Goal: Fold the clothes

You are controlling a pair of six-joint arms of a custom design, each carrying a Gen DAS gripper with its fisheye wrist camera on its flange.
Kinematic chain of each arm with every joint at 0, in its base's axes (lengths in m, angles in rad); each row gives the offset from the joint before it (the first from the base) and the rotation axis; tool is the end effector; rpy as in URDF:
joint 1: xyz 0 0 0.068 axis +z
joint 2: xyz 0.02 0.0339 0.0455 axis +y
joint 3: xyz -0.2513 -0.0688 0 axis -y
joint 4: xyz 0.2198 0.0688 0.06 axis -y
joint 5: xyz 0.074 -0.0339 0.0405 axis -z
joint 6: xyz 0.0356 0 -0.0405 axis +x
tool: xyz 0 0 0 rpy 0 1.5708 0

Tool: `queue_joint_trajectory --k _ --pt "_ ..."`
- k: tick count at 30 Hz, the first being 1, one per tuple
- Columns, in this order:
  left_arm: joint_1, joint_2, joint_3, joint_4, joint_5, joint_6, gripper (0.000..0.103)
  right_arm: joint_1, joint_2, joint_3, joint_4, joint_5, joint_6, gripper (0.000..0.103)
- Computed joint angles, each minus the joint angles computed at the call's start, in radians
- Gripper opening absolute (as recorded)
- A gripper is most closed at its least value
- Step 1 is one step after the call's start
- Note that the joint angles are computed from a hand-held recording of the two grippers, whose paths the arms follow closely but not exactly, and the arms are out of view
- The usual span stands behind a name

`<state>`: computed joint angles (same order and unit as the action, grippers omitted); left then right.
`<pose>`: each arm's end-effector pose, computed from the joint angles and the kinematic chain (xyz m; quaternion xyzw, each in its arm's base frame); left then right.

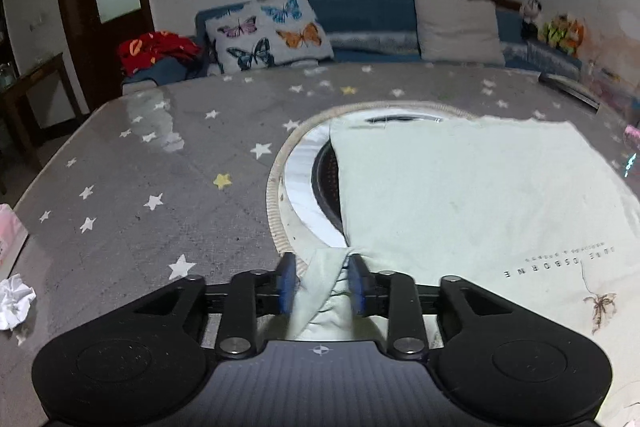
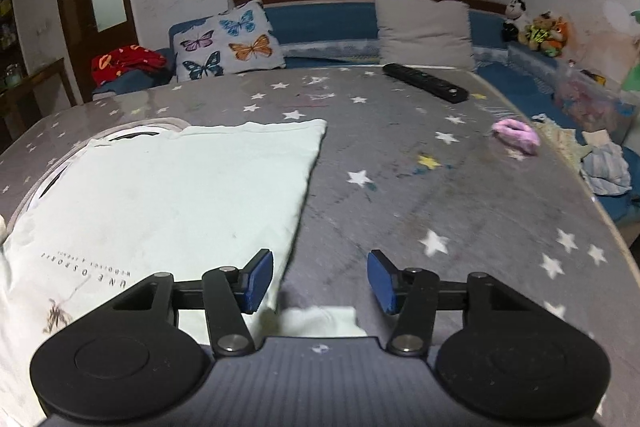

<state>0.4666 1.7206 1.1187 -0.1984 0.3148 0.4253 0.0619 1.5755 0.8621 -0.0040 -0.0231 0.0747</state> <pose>0.3156 0.1466 0.2096 0.0400 0.9163 0.0290 0.3975 0.3086 0.0199 0.1943 0.0010 0.9103 0.0387 0.4122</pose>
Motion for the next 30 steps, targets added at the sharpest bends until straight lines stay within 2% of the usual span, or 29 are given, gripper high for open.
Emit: queue_joint_trajectory --k 4,9,13,17,20,22,23,24,30 --pt "0.042 -0.006 -0.029 -0.004 -0.028 0.053 0.035 0.014 0.037 0.035 -0.003 -0.002 -0.001 0.053" --pt "0.161 -0.009 -0.076 0.007 -0.028 0.044 0.045 0.048 0.013 -0.007 0.026 0.001 -0.007 0.053" --pt "0.265 -0.031 -0.092 -0.031 0.067 0.047 0.047 0.086 -0.066 -0.086 0.044 -0.009 -0.020 0.054" --pt "0.303 -0.064 -0.125 -0.048 0.132 0.089 0.047 0.128 -0.147 -0.159 0.030 -0.031 -0.017 0.055" --pt "0.306 -0.084 -0.158 -0.052 0.154 0.132 0.042 0.171 -0.205 -0.217 0.027 -0.031 -0.015 0.060" --pt "0.303 -0.107 -0.191 -0.034 0.157 0.155 0.032 0.204 -0.242 -0.255 0.026 -0.026 -0.019 0.061" --pt "0.304 -0.117 -0.198 -0.037 0.158 0.166 0.022 0.221 -0.259 -0.270 0.022 -0.020 -0.025 0.061" --pt "0.309 -0.131 -0.208 -0.040 0.156 0.179 0.018 0.238 -0.275 -0.284 0.018 -0.013 -0.030 0.063" --pt "0.365 -0.211 -0.281 -0.047 0.151 0.276 0.016 0.346 -0.396 -0.371 -0.031 0.024 -0.091 0.074"
